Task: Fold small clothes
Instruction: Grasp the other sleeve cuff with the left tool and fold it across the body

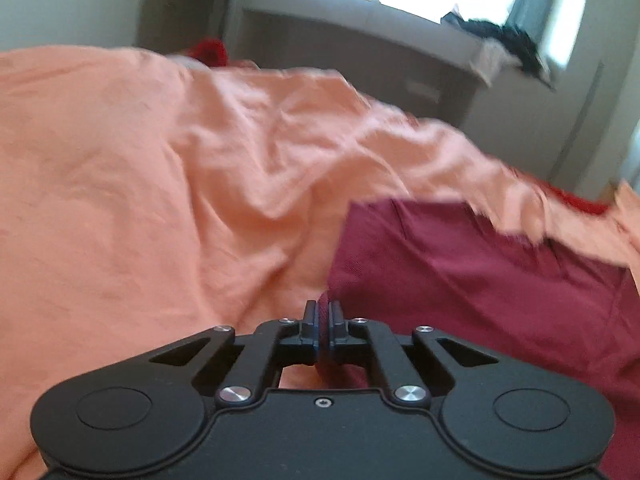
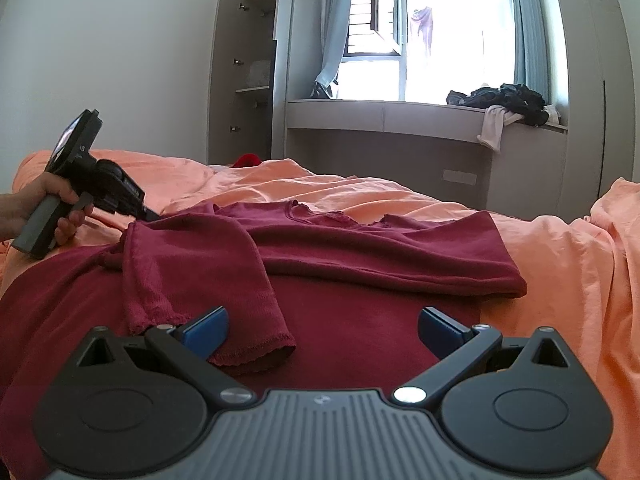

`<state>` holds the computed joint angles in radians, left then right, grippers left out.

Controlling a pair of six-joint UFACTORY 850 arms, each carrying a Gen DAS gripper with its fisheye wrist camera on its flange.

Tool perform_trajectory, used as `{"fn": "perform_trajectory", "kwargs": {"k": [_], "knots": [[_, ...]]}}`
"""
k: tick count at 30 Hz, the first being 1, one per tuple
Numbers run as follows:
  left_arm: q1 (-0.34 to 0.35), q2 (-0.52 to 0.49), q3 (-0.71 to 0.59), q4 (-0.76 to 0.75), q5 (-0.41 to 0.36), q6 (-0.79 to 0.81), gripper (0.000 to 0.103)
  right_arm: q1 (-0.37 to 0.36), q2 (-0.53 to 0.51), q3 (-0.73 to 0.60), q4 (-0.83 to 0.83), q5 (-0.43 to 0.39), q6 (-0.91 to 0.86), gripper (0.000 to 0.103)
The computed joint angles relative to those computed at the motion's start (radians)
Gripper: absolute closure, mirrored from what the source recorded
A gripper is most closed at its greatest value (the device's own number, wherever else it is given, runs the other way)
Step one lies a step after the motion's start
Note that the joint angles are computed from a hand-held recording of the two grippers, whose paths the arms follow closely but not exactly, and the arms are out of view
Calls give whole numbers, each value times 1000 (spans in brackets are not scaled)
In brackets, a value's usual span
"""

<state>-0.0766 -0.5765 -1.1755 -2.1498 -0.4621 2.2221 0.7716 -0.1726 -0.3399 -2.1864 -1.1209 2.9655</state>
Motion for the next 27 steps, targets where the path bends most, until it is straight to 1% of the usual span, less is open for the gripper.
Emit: {"fn": "perform_trajectory", "kwargs": {"k": [2,3,4,5,6,7,8,9,11,13,15,16,17,18,19,21,24,25,27], "knots": [[-11,2,6,-130,17,118,100,-4,-1,-1,-9,8,-3,0],[-15,-2,0,-141,33,125,100,-5,-2,-2,-12,11,-4,0],[-18,-10,-12,-110,49,94,100,-6,-4,-3,-12,13,-6,0],[-16,-18,-27,-37,63,26,98,-7,-4,-3,-11,14,-10,0],[-13,-23,-34,-4,65,-11,97,-8,-2,-2,-12,16,-11,0],[-4,-25,-38,41,52,-69,94,-8,0,0,-13,16,-11,0],[7,-26,-41,93,32,-132,85,-6,2,0,-9,16,-13,0],[18,-23,-39,124,13,-176,81,-5,3,1,-7,15,-14,0],[36,-12,-24,147,-28,-200,68,-4,4,1,-6,15,-17,0],[48,0,-9,194,-49,-210,66,-4,3,-1,-8,17,-15,0],[52,0,-9,274,-54,-250,66,-5,3,-2,-8,18,-14,0],[52,-3,-13,312,-48,-270,69,-5,2,-3,-8,18,-14,0],[49,-5,-14,341,-39,-279,88,-4,1,-3,-7,18,-15,0],[48,-8,-17,365,-36,-288,97,-4,1,-3,-7,18,-15,0],[46,-10,-16,366,-30,-287,97,-3,0,-3,-6,18,-16,0],[34,-3,-2,306,7,-229,97,-1,-1,-2,-3,17,-17,0],[15,6,15,215,53,-107,97,-5,0,-4,-2,29,-26,0],[10,9,21,187,61,-69,96,-5,1,-4,-2,32,-28,0],[4,23,40,114,71,16,88,-6,4,-4,0,38,-35,0]]}}
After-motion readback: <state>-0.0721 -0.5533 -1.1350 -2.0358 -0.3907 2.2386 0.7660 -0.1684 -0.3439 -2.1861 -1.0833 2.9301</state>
